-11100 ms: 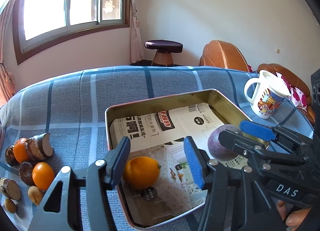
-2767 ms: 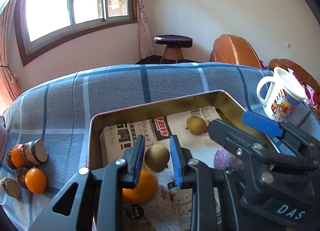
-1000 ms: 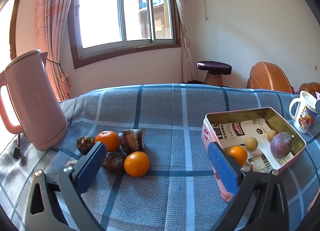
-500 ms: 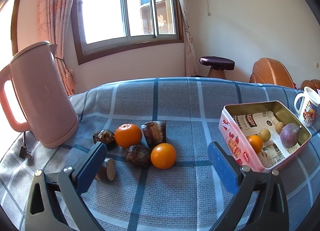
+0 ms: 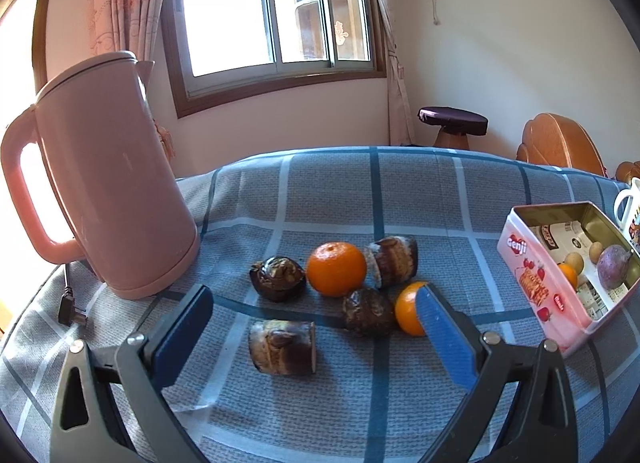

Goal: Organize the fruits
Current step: 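Move the left tool toward a cut taro piece while the right tool approaches an orange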

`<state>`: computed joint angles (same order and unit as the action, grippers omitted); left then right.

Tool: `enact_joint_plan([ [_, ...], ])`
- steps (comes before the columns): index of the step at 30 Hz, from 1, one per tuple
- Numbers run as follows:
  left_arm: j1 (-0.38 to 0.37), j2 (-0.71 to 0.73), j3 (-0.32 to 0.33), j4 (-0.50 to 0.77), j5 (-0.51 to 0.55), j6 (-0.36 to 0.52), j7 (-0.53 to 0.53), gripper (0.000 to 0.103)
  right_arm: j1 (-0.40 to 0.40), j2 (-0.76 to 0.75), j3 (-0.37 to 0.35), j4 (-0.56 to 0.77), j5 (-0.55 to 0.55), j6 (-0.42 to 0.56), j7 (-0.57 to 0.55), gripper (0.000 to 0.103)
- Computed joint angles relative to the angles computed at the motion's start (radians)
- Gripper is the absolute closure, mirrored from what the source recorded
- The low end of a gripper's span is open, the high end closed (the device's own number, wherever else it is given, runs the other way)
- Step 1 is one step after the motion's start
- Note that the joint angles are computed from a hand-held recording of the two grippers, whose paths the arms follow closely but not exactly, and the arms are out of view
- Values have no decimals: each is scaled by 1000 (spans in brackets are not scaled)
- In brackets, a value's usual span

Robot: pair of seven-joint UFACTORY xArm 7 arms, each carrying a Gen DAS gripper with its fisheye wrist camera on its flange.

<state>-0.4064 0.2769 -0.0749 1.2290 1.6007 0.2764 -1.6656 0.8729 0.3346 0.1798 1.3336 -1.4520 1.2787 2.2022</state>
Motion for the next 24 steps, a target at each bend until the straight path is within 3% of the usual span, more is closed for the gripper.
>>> enact_joint_plan([
  [7,44,10,36,-3,-110,-17,83,0,7,95,-31,128,-20,-104,-62,17],
  [14,45,18,70,4,-181,27,152,0,18,187,-85,261,10,-221,-162,17],
  [20,55,16,90,2,-249,15,201,0,-3,319,-107,458,194,-303,-403,17],
  [24,50,6,99,-3,-253,28,224,0,-41,369,-110,520,292,-428,-511,18],
])
